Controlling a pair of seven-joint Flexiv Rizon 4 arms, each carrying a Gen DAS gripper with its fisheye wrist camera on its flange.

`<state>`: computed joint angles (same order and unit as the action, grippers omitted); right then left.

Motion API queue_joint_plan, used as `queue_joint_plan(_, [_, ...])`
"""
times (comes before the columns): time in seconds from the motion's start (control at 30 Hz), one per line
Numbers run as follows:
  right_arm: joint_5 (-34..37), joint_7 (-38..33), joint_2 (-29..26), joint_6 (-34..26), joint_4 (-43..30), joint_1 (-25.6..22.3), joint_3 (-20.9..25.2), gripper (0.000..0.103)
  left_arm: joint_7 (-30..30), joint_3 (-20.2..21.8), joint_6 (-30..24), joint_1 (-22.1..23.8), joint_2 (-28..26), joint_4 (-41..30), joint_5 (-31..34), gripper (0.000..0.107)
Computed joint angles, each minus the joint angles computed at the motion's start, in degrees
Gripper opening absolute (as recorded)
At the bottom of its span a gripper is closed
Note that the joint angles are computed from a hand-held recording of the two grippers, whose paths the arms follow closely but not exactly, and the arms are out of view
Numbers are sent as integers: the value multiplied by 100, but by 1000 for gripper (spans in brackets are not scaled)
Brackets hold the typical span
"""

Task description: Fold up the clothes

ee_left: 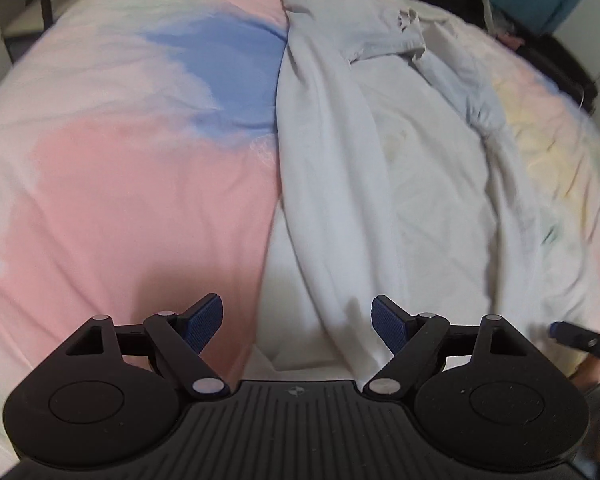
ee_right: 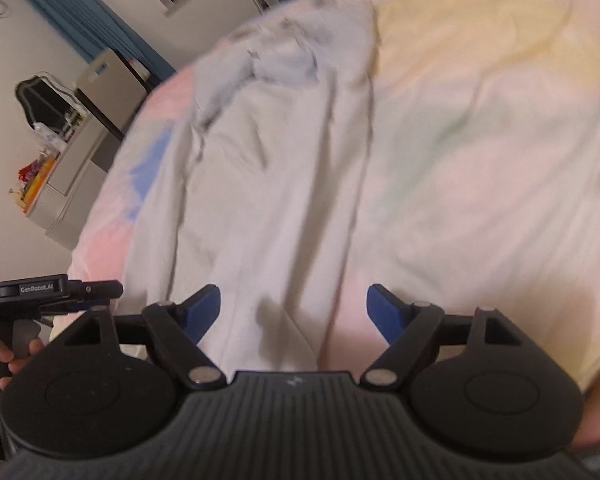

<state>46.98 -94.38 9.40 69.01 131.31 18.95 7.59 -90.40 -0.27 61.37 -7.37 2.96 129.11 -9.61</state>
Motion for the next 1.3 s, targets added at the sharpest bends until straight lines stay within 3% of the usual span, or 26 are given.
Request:
queue_joint_plan(0.17, [-117,472,-75,-903,-110,-179,-122,81,391,13,-1030,56,-123,-262,-153,86])
queue_joint_plan(0.33, [166,-100,-180,-1924,-432,-244,-198,81,874,-13,-1759,50,-200,-396,-302,90])
queue_joint_plan(0.47, [-166,164,-88,-1651,-284,-241,143,76,1142,-53,-2036,1,-213,-501,-53,93])
queue_joint_plan(0.5, [-180,133,-55,-1626,-253,-203,178,67,1152,-45,-2027,-7,-184,-478,-44,92])
queue_joint_plan(0.6, [-57,16,71,-1598,-175,-123,173,40,1178,-3,-1993,-16,2,-367,16,80])
queue_joint_plan(0.63, [29,-37,125,-1565,-154,-107,150,33,1176,15,-1970,-13,94,-317,60,72])
queue_joint_plan(0.7, [247,-162,240,-1466,-123,-84,82,6,1216,51,-1943,-1,289,-217,144,55])
queue_joint_plan(0.83, [810,-504,471,-1276,-118,-66,-138,5,1426,139,-1950,19,695,-18,154,29])
queue_joint_plan(0.87, [924,-569,554,-1240,-112,-78,-188,5,1561,196,-2009,2,791,46,-53,12])
queue_joint_plan(1.0, [1277,-750,946,-1104,-74,-122,-399,4,1863,324,-2006,-54,1254,315,-592,9])
queue_joint_plan(1.3, [1624,-1024,1939,-1240,-6,-269,-1092,4,1976,710,-1395,-472,2379,935,-2758,7])
